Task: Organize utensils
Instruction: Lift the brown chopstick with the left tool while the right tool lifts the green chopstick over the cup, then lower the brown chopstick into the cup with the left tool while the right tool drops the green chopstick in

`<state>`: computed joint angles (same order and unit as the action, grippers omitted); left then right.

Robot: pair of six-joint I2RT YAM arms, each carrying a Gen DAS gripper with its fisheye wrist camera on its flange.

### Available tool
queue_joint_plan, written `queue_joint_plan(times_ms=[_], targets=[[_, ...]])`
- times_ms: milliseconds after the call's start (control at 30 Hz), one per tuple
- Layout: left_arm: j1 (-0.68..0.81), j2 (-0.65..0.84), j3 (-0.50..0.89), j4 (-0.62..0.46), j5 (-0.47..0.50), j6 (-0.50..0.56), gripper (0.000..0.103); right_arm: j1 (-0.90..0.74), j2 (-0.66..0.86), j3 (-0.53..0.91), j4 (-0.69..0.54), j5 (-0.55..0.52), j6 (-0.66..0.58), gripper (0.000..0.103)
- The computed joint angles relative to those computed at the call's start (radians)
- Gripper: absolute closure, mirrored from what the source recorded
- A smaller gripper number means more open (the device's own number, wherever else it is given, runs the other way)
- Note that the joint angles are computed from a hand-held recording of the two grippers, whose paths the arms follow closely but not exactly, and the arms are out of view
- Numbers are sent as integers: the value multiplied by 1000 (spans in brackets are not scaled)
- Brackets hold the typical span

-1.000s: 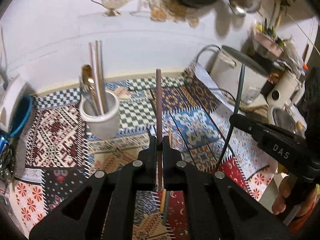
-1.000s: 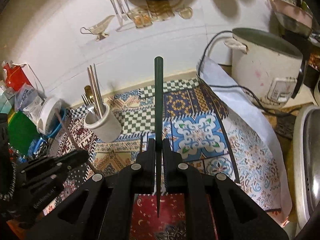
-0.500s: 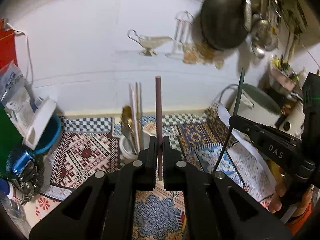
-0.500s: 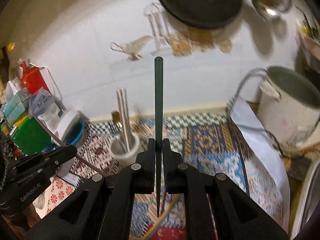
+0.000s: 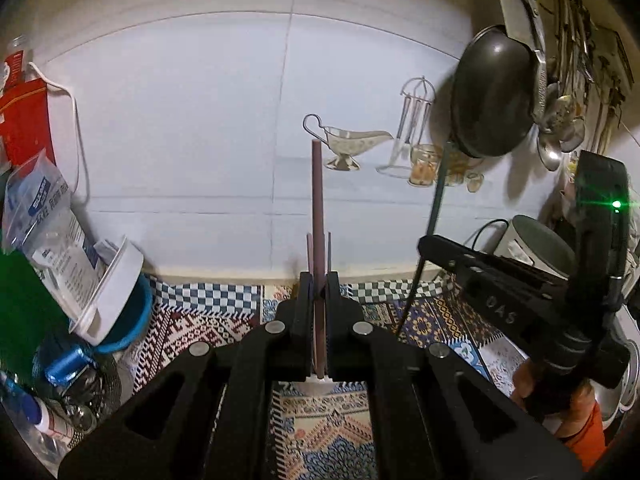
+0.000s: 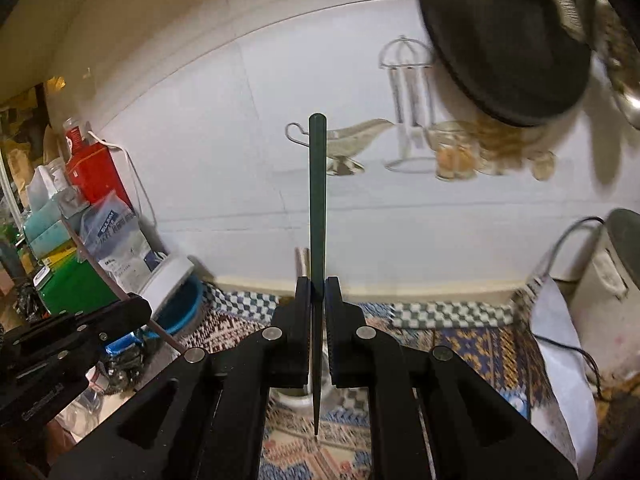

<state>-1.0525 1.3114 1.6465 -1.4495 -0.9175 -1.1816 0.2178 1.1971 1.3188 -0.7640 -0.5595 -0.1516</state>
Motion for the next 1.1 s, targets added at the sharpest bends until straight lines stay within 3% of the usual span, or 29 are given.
queue_joint_plan(times_ms=[300,567,767,1100], targets=[[223,-88,-179,265,180,234,100,113,121,21,89,67,40,97],[353,-107,-332,409,330,298,100,169,197,-19,121,136,21,97],[423,-88,-409,470,422,324,100,181,228,-51,93,154,-10,97],[445,-73,-443,477,458,298,99,163,304,5,-54,101,-66,97]])
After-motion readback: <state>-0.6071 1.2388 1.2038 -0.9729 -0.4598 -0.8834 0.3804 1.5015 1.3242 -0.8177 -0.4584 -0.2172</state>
